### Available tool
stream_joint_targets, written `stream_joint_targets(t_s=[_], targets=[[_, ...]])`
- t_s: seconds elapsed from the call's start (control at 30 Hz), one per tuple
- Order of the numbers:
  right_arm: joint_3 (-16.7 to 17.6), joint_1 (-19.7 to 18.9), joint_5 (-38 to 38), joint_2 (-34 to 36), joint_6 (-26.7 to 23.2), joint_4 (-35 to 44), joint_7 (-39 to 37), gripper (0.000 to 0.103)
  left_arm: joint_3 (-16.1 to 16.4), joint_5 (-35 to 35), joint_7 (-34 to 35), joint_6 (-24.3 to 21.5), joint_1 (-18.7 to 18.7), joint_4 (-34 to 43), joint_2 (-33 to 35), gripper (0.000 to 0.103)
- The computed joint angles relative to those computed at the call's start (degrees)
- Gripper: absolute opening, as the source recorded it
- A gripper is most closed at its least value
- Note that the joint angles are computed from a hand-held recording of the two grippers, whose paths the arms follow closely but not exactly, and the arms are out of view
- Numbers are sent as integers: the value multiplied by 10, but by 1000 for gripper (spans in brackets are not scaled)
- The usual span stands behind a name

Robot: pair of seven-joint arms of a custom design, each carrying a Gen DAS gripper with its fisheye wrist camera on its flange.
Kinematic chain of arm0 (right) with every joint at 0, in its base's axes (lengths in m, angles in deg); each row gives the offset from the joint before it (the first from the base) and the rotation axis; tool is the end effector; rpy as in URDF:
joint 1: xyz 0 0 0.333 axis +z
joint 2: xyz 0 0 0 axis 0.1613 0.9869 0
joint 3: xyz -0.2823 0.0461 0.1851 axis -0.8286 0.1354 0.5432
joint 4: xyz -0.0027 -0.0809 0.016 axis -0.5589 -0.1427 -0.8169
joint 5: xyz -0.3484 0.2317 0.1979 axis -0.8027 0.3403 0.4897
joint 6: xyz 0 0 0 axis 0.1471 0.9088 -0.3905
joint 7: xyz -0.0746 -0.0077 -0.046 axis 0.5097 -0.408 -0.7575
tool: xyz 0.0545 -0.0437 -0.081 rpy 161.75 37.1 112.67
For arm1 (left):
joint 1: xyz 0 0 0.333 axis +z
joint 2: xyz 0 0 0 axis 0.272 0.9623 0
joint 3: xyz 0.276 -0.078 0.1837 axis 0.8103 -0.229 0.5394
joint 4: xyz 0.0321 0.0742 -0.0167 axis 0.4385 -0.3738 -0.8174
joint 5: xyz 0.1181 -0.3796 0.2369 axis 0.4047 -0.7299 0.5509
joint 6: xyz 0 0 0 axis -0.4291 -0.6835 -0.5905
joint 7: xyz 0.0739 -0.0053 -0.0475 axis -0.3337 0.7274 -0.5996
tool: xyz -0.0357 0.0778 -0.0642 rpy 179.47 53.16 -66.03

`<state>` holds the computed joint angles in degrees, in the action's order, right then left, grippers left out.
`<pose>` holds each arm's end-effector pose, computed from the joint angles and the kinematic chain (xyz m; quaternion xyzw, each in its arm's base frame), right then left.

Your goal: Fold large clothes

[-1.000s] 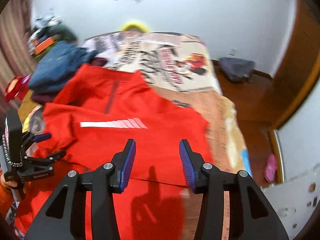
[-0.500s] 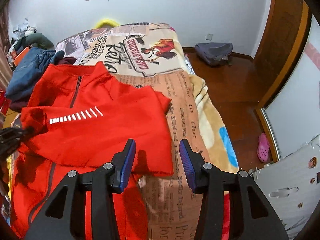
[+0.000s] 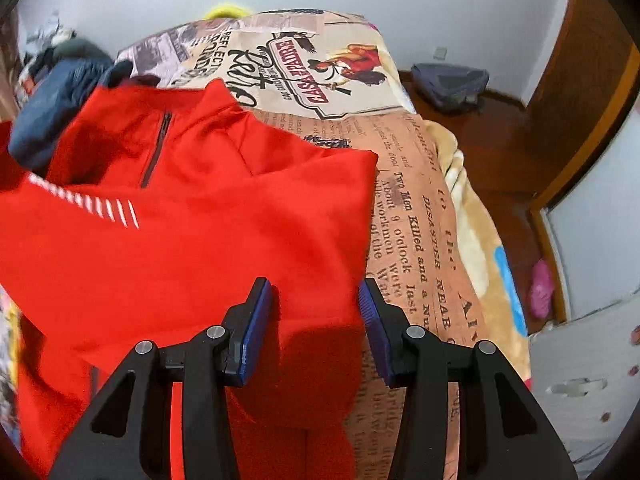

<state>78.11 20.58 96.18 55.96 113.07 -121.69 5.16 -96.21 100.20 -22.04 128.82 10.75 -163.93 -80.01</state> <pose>0.6452 0.1485 0.5577 -0.8435 0.4717 -0.1316 0.2206 0.4883 -0.2403 0.5950 -0.7125 0.5462 -0.2112 0.3866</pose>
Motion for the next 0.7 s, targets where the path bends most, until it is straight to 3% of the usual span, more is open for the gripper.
stream_joint_targets(t_s=[0.1, 0.3, 0.47, 0.57, 0.7], targets=[[2, 2, -9, -11, 18, -15, -16, 44, 12, -29, -10, -3, -1, -31, -20, 8], [-2, 1, 22, -6, -12, -5, -35, 51, 21, -91, -4, -20, -5, -84, -34, 9], [0, 2, 26, -5, -10, -10, -25, 54, 31, -145, 10, -30, -16, -123, -36, 17], [-1, 1, 35, -2, -17, -6, -18, 56, 32, -169, 2, -45, -15, -140, -44, 35], [-2, -2, 51, 2, -27, -2, -10, 58, 34, -188, -18, -76, -11, -162, -59, 39]])
